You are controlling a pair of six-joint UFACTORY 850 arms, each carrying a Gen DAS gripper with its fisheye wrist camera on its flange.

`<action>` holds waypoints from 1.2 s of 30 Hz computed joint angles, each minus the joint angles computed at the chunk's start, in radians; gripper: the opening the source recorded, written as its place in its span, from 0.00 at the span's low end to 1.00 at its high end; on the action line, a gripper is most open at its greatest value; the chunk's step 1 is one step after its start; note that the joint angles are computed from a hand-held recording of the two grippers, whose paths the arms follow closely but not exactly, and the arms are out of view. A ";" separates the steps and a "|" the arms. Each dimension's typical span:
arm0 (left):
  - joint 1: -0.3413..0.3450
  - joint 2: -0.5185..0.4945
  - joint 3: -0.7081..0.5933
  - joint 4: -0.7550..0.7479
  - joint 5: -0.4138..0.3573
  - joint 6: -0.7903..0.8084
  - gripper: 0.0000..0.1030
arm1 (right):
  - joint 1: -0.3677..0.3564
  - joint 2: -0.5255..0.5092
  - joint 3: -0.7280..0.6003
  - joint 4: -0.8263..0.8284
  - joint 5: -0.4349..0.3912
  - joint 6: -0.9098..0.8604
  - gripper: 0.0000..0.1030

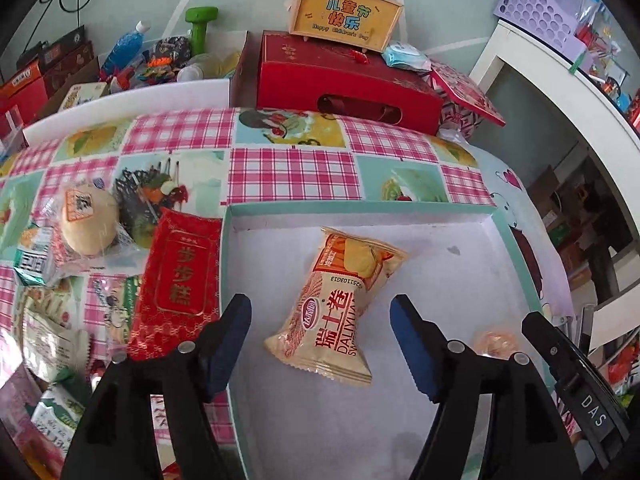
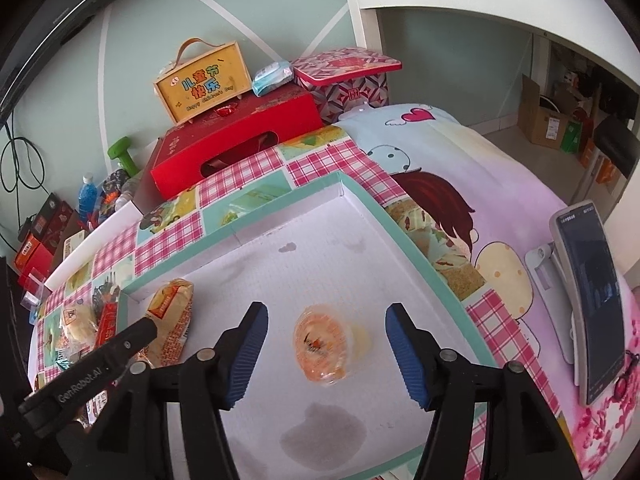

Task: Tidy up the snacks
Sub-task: 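Carry the bread pack and jelly cup into the white tray with both tools, then open both tools to release the snacks and withdraw from the tray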

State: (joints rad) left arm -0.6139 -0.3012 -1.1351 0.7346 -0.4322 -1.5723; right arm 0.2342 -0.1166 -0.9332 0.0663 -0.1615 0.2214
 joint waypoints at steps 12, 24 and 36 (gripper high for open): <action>-0.005 -0.014 -0.060 -0.163 -0.298 0.124 0.87 | 0.032 -0.029 -0.032 -0.203 -0.111 0.134 0.82; -0.016 -0.027 -0.067 -0.178 -0.374 0.147 0.99 | 0.046 -0.046 -0.044 -0.310 -0.158 0.229 1.00; -0.046 0.036 -0.010 -0.143 -0.405 0.173 0.99 | 0.057 -0.013 -0.039 -0.370 -0.225 0.291 1.00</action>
State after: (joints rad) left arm -0.6601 -0.2652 -1.1454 0.5919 -0.8371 -1.3997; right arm 0.2908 -0.1298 -0.9719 -0.3033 -0.3862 0.5126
